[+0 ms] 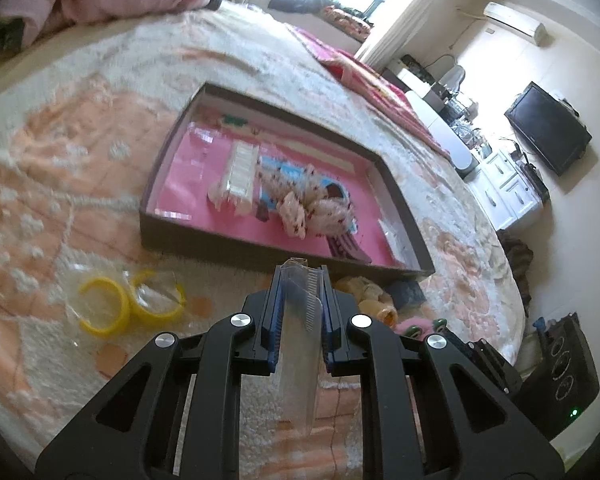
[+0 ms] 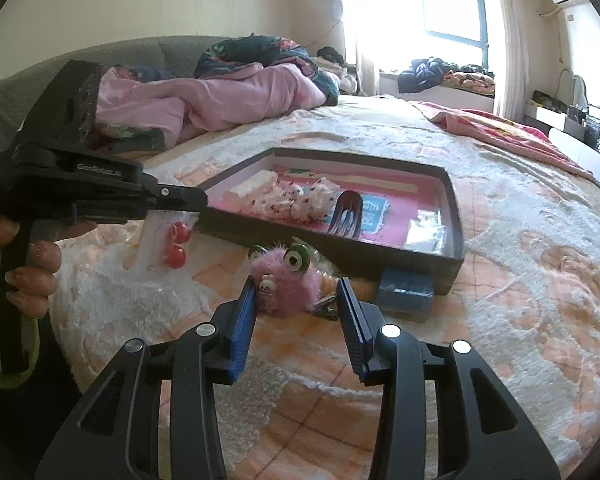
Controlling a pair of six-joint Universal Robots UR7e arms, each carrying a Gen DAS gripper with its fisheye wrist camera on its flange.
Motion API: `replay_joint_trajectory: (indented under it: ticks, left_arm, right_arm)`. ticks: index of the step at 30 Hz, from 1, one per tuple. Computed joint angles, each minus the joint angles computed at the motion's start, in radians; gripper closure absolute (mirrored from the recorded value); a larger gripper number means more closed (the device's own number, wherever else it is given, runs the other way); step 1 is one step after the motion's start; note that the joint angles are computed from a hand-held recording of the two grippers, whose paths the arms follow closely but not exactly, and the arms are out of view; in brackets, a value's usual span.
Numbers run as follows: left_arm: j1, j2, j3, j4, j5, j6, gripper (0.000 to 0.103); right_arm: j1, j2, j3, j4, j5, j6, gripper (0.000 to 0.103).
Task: Organize jewelry
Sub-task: 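Carry the clear case over the box with the left tool while the right tool grasps the pink fluffy toy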
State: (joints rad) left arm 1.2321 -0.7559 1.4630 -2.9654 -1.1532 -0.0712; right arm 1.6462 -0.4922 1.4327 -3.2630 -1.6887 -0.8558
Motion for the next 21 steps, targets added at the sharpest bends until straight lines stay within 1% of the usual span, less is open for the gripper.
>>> replay_joint_trajectory:
  ticks: [7,21]
  left_arm:
    - [-0.025,0.015,-0.011,-0.055,0.03,0.087,0.094]
    - [-0.04,0.077,-0.109,-0.037,0.003,0.166,0.094]
  right_arm:
    - [-0.002,-0.013,-0.007,-0.031,0.007,0.02,0.065]
    - [-0.005,0.008,-0.088,-0.05,-0.027,0.067,0.065]
